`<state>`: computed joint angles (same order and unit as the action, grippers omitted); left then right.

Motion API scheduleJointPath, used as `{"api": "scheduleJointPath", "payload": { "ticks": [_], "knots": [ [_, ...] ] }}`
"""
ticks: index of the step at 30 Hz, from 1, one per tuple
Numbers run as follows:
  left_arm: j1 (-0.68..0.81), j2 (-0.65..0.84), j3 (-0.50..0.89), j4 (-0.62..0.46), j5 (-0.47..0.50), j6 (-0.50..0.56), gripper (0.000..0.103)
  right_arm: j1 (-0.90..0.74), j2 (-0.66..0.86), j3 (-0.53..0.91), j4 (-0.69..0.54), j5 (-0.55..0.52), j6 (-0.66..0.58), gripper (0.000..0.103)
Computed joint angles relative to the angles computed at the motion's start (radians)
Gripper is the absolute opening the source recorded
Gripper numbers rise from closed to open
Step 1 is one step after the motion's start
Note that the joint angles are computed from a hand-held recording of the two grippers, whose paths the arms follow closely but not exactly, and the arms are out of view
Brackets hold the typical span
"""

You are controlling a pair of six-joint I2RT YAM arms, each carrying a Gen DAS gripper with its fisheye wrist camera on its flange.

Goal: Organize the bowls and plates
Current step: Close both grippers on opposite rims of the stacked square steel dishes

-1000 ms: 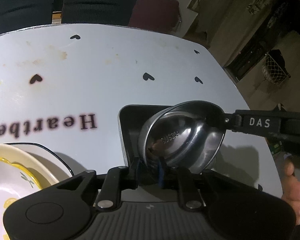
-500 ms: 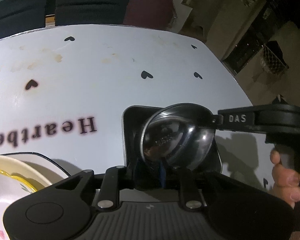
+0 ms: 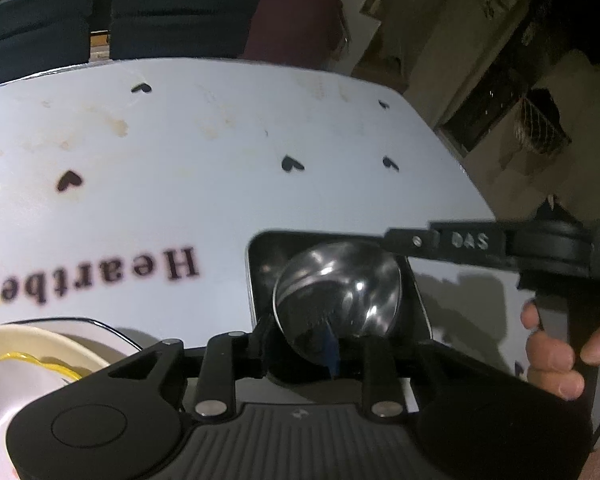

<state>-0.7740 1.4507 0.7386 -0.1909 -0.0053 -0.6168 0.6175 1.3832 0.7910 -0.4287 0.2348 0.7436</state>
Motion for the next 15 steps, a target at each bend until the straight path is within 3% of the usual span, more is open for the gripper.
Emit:
{"api": "scheduleJointPath", "payload": {
  "ticks": [9, 15],
  "knots": [
    [0.068, -0.03, -0.012, 0.031, -0.009, -0.015, 0.029, -0.007, -0.138, -0.045, -0.065, -0.003, -0.022, 0.019],
    [0.097, 0.02, 0.008, 0.041, -0.027, -0.012, 0.029, -0.03, -0.151, -0.07, -0.107, -0.053, -0.051, 0.019]
  ]
}}
